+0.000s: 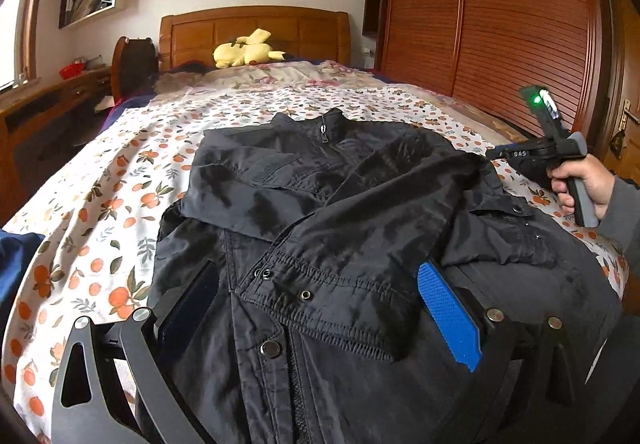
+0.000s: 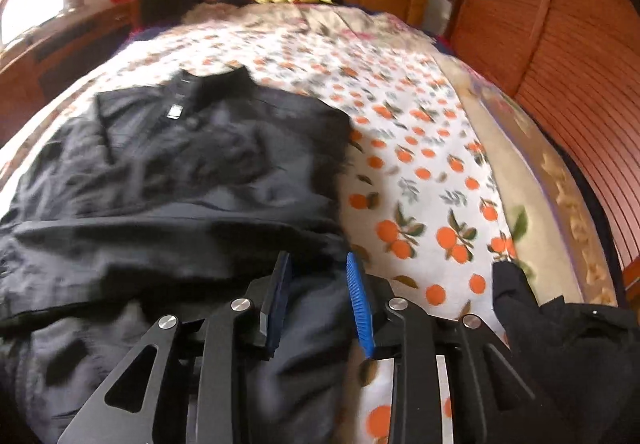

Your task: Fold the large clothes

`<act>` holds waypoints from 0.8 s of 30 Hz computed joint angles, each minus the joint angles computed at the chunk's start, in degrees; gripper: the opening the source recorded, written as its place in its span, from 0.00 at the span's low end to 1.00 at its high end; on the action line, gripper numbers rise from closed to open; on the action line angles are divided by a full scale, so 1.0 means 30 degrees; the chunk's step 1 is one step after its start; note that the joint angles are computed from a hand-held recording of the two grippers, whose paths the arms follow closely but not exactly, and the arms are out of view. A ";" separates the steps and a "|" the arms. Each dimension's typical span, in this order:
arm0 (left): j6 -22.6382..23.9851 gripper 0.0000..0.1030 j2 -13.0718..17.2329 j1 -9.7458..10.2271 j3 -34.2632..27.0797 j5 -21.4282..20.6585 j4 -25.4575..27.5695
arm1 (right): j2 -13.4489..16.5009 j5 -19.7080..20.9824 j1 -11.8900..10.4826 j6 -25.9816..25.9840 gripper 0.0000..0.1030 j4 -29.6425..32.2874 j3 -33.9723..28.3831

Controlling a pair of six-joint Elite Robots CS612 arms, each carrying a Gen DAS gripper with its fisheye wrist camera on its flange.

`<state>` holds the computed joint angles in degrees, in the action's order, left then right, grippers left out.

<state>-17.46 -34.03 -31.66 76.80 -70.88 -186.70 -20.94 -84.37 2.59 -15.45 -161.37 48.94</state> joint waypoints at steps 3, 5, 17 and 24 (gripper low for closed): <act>-0.0081 0.97 -0.0159 -0.0061 0.0290 0.0136 -0.0012 | -0.0627 0.1091 0.0241 -0.0567 0.31 -0.0751 0.1030; -0.0134 0.97 -0.0238 -0.0092 0.0471 0.0193 -0.0076 | -0.0955 0.1952 0.0397 -0.0787 0.36 -0.1082 0.1633; -0.0460 0.97 -0.0742 -0.0207 0.1843 0.0337 -0.0826 | -0.2034 0.5295 0.2064 -0.3105 0.35 -0.0303 0.3963; -0.0784 0.97 -0.1017 -0.0147 0.2468 0.0567 -0.1258 | -0.1499 0.5028 0.2746 -0.3721 0.35 0.1652 0.3153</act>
<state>-19.81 -37.08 -32.10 84.20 -69.18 -190.47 -25.44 -69.29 10.82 -26.61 -156.41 58.40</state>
